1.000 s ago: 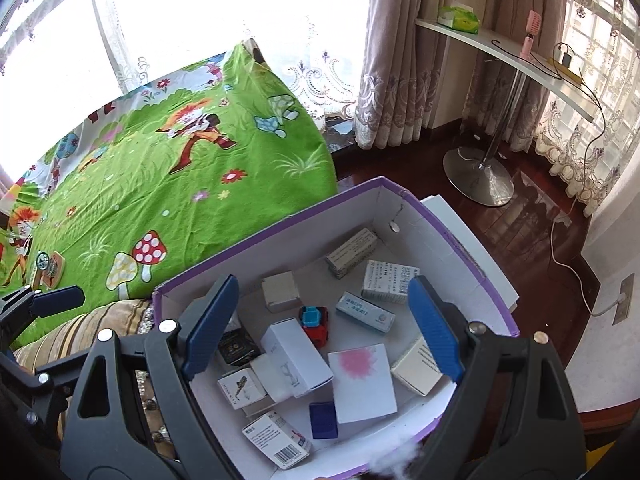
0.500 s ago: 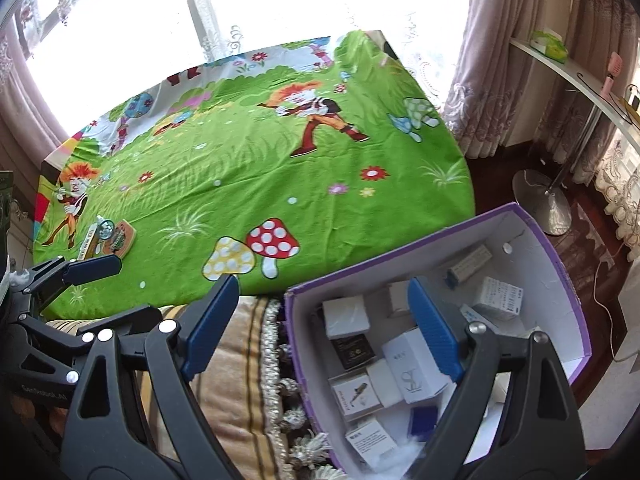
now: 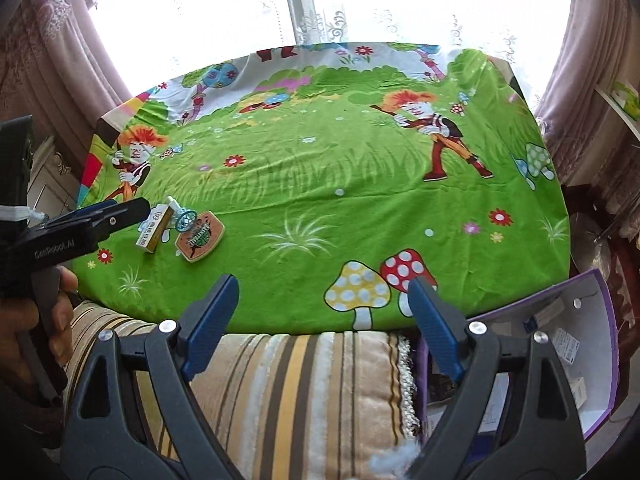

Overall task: Organize rigid objects
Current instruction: 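Withdraw both tools back to the remaining items on the bedspread, then grasp the white DING ZHI DENTAL box with the left gripper while the right grasps the basketball hoop toy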

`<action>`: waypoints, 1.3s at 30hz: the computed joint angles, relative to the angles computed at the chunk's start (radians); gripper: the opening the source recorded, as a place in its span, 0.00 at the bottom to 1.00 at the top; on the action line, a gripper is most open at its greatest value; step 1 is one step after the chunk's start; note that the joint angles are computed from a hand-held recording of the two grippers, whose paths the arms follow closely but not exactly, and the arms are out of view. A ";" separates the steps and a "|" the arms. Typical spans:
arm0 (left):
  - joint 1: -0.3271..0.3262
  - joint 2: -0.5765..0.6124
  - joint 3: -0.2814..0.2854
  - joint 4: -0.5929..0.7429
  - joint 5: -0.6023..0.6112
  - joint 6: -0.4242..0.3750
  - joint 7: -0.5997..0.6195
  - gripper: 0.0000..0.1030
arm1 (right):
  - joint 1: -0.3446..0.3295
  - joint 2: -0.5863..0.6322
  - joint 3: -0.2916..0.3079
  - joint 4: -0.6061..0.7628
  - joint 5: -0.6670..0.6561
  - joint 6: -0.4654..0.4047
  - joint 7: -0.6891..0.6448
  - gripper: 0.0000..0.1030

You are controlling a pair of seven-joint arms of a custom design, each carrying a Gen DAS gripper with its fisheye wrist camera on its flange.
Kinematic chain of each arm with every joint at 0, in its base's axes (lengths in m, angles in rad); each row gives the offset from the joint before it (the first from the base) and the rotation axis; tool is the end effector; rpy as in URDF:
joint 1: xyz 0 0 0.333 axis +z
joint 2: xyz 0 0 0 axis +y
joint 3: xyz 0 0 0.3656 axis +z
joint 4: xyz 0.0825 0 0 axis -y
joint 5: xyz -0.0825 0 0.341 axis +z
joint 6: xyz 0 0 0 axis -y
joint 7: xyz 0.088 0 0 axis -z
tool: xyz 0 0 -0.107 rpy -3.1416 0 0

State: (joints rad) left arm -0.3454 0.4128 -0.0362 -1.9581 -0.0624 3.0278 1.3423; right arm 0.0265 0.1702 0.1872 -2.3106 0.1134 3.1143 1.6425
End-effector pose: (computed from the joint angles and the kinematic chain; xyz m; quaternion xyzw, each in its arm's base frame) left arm 0.6098 -0.2362 0.4166 -0.6400 0.6972 -0.2950 0.1315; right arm 0.5416 0.1031 0.4275 -0.6771 0.6659 -0.1597 0.2696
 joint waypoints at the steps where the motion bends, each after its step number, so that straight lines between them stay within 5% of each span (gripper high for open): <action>1: -0.005 0.002 0.023 0.000 0.003 0.000 -0.016 0.89 | 0.007 0.010 0.002 0.015 -0.005 -0.006 0.000 0.86; 5: 0.001 0.020 0.075 0.001 0.005 -0.005 -0.070 0.86 | 0.016 0.055 0.027 0.080 -0.007 -0.044 -0.010 0.86; 12: 0.036 0.085 0.083 0.035 0.015 -0.071 -0.115 0.71 | 0.059 0.135 0.037 0.186 -0.057 -0.071 -0.028 0.86; 21: -0.012 0.137 0.145 0.079 0.133 -0.138 -0.176 0.65 | 0.087 0.261 0.069 0.326 -0.104 -0.158 -0.109 0.86; 27: 0.035 0.162 0.094 0.100 0.129 -0.160 -0.156 0.39 | 0.120 0.340 0.059 0.425 -0.117 -0.212 -0.132 0.86; 39: 0.040 0.147 0.089 0.052 0.098 -0.088 -0.149 0.32 | 0.117 0.467 0.078 0.571 -0.067 -0.268 -0.153 0.86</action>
State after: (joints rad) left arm -0.3049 0.5602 0.0527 -1.9065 0.0360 2.9401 1.1935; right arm 0.1431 0.6368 0.2650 -1.7397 0.0466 2.8460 1.4899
